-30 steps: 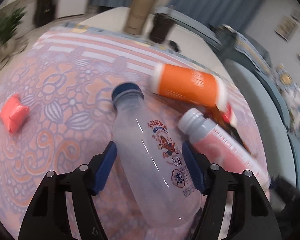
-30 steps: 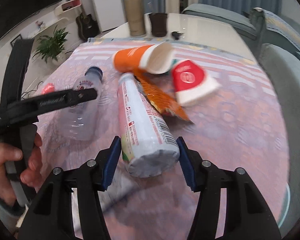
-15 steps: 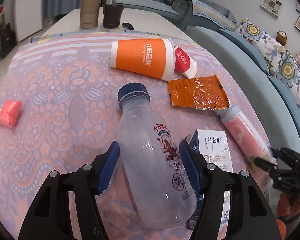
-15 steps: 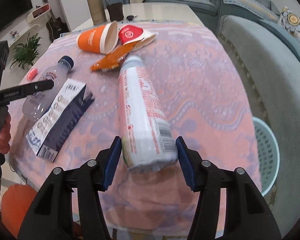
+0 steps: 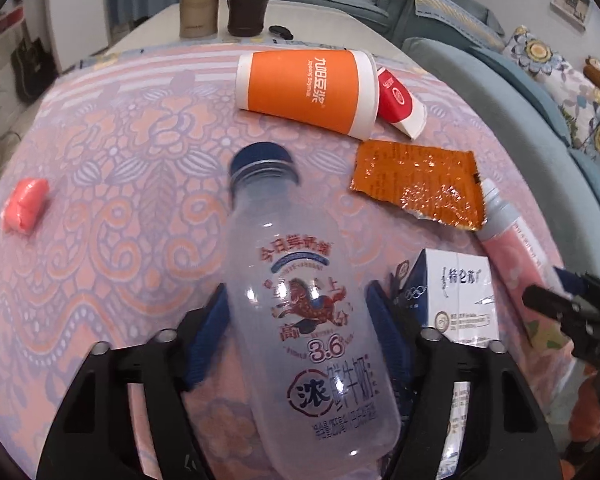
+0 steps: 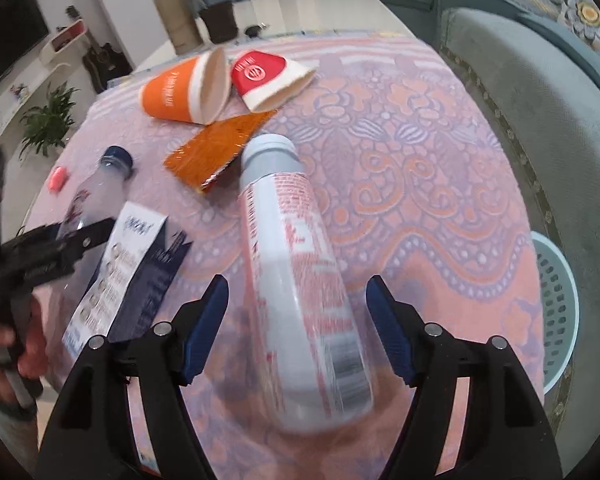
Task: Collect trash
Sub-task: 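Grasp the white bottle with the right gripper while the left grasps the clear plastic bottle, then carry both bottles over the wastebasket and open both grippers to drop them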
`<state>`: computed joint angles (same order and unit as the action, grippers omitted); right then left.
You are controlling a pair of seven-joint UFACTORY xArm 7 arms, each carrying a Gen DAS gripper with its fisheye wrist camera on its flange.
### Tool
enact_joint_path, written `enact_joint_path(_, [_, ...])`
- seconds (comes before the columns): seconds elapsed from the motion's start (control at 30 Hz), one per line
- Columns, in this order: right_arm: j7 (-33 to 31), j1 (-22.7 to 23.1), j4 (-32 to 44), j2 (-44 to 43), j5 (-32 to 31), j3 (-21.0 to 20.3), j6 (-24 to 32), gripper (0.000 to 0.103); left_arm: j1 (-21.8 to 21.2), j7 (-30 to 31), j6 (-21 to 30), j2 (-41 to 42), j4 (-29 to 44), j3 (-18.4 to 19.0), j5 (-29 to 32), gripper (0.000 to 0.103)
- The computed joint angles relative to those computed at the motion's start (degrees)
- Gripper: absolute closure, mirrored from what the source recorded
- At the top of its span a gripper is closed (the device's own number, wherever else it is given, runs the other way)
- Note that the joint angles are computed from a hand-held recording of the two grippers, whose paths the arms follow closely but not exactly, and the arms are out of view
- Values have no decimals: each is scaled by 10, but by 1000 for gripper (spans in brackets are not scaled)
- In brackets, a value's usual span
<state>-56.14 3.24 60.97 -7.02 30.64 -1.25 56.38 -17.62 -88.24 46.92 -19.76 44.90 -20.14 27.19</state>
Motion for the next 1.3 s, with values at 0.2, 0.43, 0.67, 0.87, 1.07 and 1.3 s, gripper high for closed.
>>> enact_joint_path(0.2, [5,3,14,19,4,7,10,56,9,-45,-13,-26,-6,-23,42,45])
enact_joint_path(0.43, [-24,-28,43,18,86,-22,47,57,21,-62,3,7,81,-57,137,45])
enact_joint_path(0.67, [-34,-74,93,35,143,-46,75,57,-5,-73,-17,100,198,-50,230,45])
enact_joint_path(0.87, [-30,-128,161,79,182,-60,88,57,-58,-15,-1,251,387,-36,308,45])
enact_joint_path(1.07, [0,-185,238,158,188,-51,78,57,-112,75,-25,412,569,-8,300,45])
enact_joint_path(1.3, [50,-236,280,242,149,-26,34,57,-138,199,-44,594,754,6,199,45])
